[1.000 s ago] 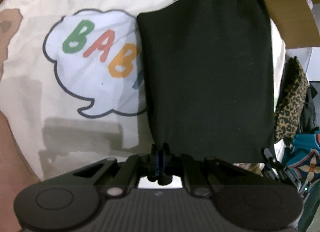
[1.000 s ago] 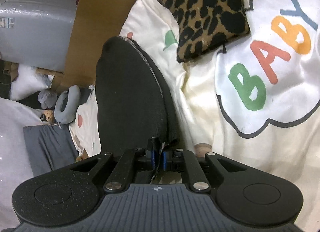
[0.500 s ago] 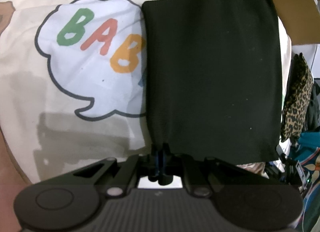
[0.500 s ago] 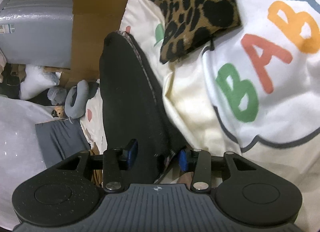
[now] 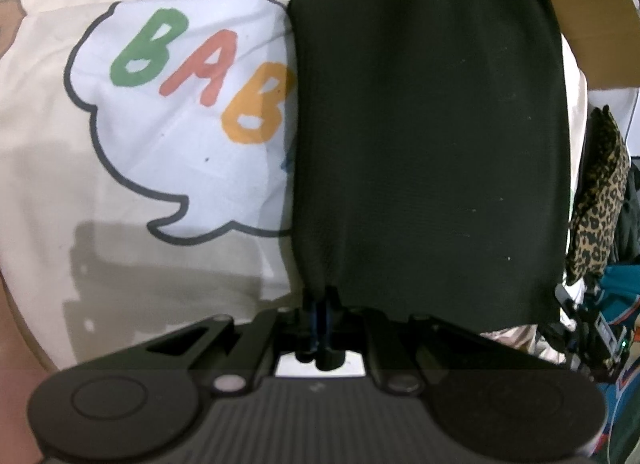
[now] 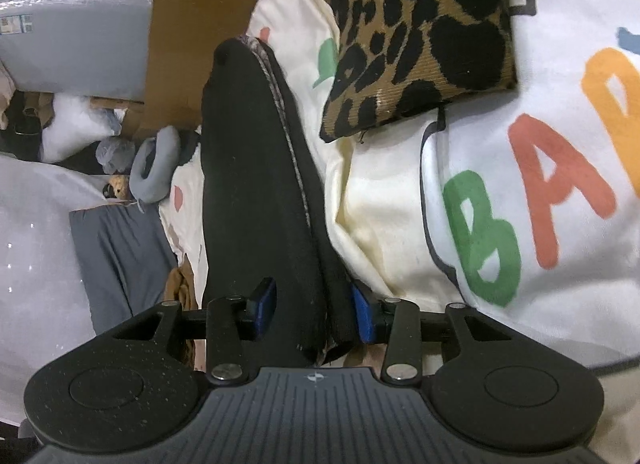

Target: Fold clothes

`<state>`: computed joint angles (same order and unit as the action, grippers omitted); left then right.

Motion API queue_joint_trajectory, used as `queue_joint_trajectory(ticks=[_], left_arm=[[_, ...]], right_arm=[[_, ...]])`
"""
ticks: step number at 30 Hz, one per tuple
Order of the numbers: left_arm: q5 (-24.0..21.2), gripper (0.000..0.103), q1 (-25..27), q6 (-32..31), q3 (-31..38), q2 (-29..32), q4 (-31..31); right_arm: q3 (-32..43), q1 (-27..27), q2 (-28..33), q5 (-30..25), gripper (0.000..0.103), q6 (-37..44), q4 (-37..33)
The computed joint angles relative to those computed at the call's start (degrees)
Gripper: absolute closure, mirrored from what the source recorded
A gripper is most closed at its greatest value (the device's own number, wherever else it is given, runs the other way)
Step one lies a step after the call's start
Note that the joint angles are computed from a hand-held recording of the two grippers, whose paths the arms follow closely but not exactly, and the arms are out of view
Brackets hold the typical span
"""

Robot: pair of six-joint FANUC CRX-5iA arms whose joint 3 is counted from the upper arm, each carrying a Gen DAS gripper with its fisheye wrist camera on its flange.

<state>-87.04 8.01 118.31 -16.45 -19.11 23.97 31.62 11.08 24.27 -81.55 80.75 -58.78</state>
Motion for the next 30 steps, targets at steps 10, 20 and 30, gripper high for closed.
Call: queue_joint_trajectory(ticks=[10, 20, 30], left_arm=[[0.0, 0.099, -0.7, -0.2, 0.4, 0.6, -0.4], [-0.4, 0.099, -1.2, 0.4, 0.9, 0.8, -0.6], [-4.2, 0.099, -2.5, 1.7, 5.9, 1.8, -0.6]], right_arm=[[5.2, 2.5, 2.3, -3.4, 0.084, -1.9, 5.8], [7.1, 4.3, 2.6, -4.1, 0.083, -2.3, 9.2], [10.3, 5.0, 1.8, -6.0, 0.096, -4.3, 11.4]])
